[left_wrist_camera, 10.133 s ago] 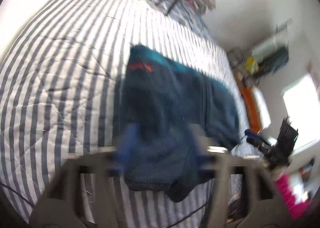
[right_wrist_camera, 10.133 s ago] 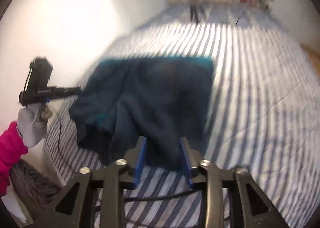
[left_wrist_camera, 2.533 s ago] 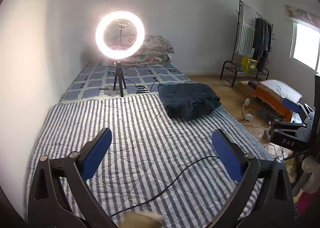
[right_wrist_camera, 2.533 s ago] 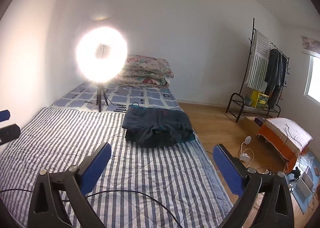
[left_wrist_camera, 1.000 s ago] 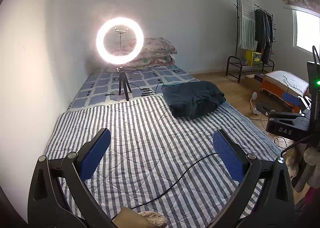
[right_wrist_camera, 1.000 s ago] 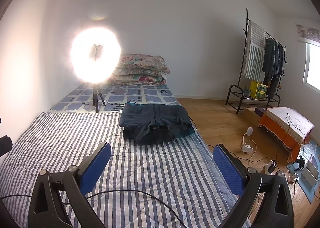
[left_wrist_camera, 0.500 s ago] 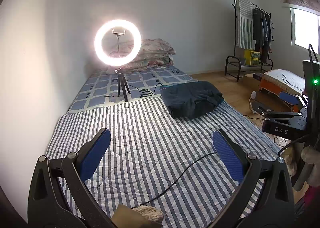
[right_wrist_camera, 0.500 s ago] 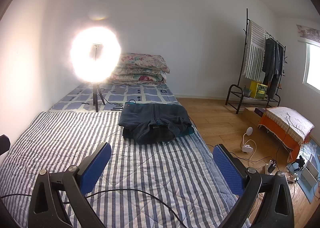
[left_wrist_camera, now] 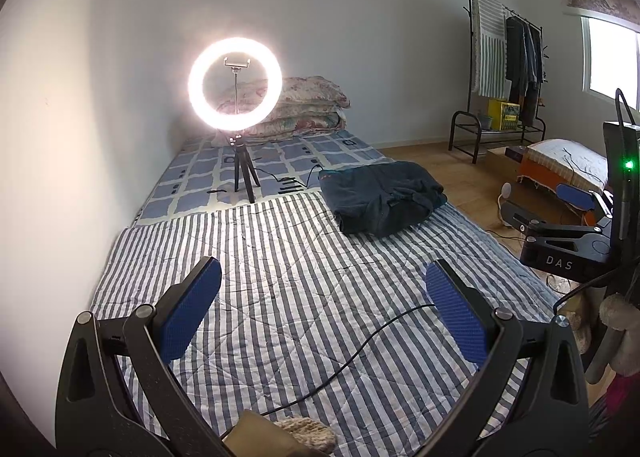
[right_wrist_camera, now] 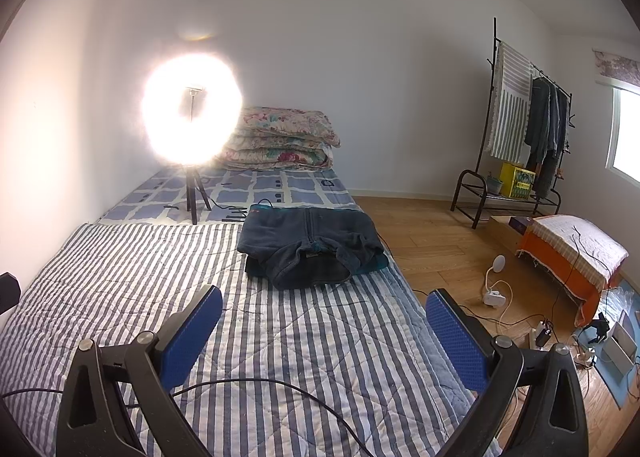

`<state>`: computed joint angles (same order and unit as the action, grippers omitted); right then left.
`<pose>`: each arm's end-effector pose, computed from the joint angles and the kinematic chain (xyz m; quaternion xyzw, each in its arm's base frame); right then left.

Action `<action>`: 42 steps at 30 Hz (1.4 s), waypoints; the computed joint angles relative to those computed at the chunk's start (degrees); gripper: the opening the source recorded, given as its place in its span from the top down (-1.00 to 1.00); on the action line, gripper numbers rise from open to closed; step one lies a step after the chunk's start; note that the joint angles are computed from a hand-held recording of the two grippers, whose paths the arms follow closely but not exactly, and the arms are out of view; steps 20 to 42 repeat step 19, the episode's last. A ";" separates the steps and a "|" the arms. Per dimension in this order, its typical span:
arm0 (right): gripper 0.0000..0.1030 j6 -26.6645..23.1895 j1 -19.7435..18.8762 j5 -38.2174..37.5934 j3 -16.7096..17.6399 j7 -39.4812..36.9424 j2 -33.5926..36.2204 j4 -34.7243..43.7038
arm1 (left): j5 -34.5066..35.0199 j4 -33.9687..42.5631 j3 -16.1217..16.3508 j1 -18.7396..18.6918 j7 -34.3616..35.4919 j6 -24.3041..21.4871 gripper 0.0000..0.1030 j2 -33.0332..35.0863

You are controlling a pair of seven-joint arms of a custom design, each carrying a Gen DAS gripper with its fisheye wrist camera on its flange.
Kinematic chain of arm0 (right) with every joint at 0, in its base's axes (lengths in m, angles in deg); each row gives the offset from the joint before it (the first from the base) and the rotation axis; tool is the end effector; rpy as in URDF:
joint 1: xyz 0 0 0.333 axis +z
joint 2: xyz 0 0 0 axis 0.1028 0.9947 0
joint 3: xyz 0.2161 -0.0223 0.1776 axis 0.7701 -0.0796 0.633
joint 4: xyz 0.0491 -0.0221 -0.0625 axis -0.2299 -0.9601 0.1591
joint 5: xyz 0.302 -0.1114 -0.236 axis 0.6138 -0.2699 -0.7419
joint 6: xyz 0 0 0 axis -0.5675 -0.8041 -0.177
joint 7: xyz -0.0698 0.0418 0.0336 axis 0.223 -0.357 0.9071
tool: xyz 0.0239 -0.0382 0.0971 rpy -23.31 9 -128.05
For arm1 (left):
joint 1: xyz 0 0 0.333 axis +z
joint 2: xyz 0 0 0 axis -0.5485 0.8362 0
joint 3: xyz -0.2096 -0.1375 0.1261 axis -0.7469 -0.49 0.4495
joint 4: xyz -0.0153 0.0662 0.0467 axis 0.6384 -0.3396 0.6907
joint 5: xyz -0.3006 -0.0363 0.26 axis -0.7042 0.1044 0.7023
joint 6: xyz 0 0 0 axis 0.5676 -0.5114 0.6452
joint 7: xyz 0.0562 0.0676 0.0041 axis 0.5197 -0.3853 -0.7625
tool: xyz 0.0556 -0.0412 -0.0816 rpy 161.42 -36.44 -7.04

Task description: Fold large clothes

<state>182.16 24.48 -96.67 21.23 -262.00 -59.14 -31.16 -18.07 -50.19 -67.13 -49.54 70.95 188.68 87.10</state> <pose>0.5044 0.2158 0.4921 -0.3932 0.7603 -0.4808 0.1899 0.6362 -0.3280 0.5027 -0.3268 0.7994 -0.4515 0.2244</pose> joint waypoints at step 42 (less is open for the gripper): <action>-1.00 0.83 -0.09 -0.09 -0.11 -0.46 -0.40 -0.54 | 1.08 -1.98 0.31 -0.68 -0.04 4.84 -1.00 0.07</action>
